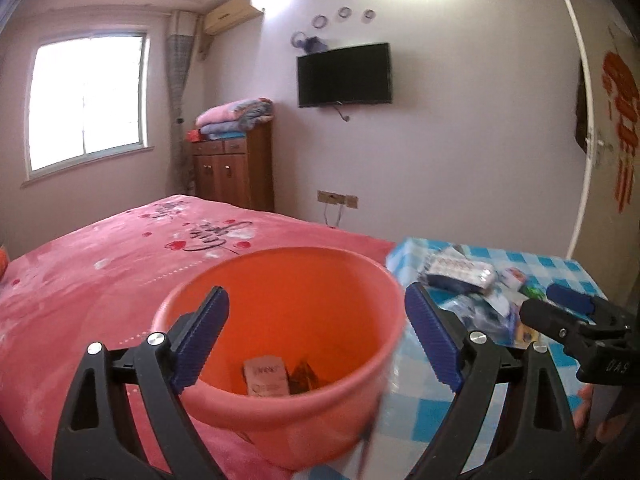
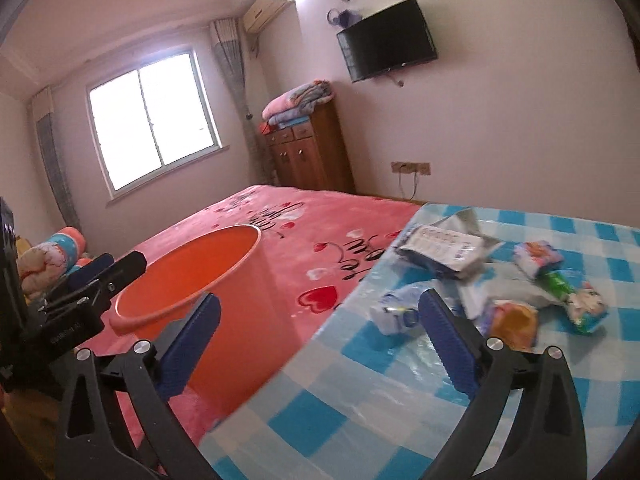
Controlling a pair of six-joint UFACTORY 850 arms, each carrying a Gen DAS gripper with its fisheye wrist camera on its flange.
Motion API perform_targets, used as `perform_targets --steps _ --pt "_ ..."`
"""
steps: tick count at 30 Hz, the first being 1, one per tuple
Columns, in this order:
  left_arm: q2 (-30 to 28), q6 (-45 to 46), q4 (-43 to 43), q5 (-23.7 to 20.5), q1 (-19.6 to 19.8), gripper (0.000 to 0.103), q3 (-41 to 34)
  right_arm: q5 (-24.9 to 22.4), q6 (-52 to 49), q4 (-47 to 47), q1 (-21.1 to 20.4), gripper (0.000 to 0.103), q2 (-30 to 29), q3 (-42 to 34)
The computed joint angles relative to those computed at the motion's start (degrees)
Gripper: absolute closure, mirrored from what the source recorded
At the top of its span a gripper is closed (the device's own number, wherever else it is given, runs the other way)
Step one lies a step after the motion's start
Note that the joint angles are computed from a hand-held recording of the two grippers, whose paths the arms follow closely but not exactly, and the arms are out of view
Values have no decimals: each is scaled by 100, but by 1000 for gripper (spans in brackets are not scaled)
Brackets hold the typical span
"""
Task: Collect trash
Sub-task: 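Carry both items over the orange bucket and open both tools to drop them, then move both tools back over the table pile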
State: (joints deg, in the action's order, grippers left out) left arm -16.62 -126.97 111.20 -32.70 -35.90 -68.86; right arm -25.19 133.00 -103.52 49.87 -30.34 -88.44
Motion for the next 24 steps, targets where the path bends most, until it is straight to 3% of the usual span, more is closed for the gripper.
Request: perform_targets --steps 5,12,24 --pt "-5 231 -164 253 -229 13 -19 -578 287 -290 94 5 321 510" --pt "-74 741 -520 87 -568 13 -19 -1175 991 -756 117 5 741 1176" --pt "-344 1720 -1693 507 -887 13 -352 -1381 1159 -406 -36 5 1234 2059"
